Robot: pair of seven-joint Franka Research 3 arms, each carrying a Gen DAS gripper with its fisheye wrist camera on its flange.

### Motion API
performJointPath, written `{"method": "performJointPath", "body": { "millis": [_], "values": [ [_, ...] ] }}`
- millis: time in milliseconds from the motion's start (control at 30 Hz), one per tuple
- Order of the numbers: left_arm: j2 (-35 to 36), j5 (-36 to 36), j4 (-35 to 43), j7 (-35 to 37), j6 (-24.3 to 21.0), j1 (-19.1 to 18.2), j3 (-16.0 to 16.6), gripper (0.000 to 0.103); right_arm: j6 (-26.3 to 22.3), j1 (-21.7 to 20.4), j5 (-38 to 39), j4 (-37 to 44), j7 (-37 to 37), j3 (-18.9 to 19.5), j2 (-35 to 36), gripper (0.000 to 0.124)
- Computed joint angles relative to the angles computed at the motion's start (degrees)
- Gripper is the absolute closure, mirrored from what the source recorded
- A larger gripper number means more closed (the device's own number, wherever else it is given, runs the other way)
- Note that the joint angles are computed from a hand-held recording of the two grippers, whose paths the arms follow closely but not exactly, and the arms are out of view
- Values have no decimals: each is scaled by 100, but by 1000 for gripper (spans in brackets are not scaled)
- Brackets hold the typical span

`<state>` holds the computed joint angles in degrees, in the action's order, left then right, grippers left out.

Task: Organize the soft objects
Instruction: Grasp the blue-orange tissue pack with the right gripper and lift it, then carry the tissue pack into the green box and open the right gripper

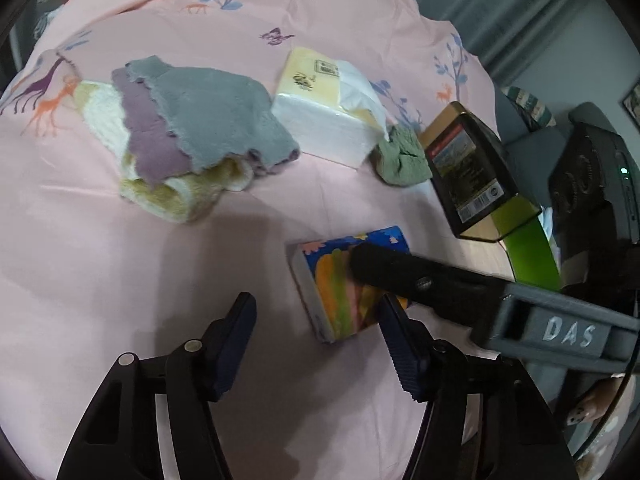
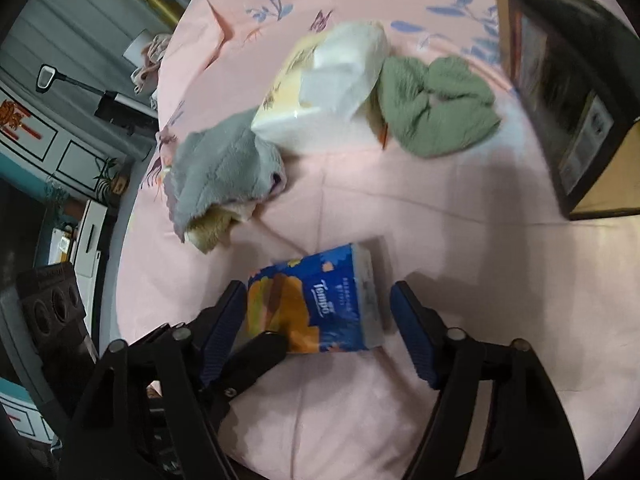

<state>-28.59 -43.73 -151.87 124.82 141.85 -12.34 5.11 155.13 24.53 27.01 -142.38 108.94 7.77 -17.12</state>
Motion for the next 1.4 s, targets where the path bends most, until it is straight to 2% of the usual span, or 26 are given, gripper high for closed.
{"method": "performJointPath", "body": {
  "millis": [100, 133, 200, 400, 600, 733, 833, 1000, 1100, 1200, 1400],
  "values": [
    [0, -177, -12, 193, -82, -106, 69, 52, 83, 120, 307, -21, -261, -89, 89, 60],
    [1, -283, 0, 291, -189, -146, 124, 52, 124, 55, 171, -38, -164, -15, 84, 65],
    [-50, -282, -43, 264, -72, -96, -1, 52, 156, 25, 54, -55, -123, 32, 56, 70],
    [-319, -398, -152, 393, 208, -181, 7, 53, 387, 111, 106, -213, -106, 39, -166, 71],
    [-997, -606, -375, 711, 713, -555, 155, 53, 779, -114, -465, -355, 316, 334, -661, 71],
    [-1243, -655, -315, 850, 1020, -1017, 239, 53, 867, -571, -1064, -523, 871, 657, -1217, 71],
    [-1309, -839, -141, 1094, 1341, -1550, 319, 53, 887, -883, -1407, -687, 1165, 751, -1742, 71],
    [-935, -1299, 497, 1601, 1674, -2478, 449, 53, 626, -1533, -1917, -766, 1432, 769, -2571, 71],
    [-546, -1790, 973, 2131, 1684, -2897, 477, 53, 445, -1934, -2161, -802, 1514, 758, -2996, 71],
    [-38, -2251, 1500, 2536, 1517, -3112, 373, 53, 296, -2308, -2342, -933, 1527, 652, -3424, 71],
    [927, -2374, 2314, 2625, 1167, -3036, -181, 53, 173, -2944, -2415, -1372, 1544, 335, -4030, 71]
  ]
}}
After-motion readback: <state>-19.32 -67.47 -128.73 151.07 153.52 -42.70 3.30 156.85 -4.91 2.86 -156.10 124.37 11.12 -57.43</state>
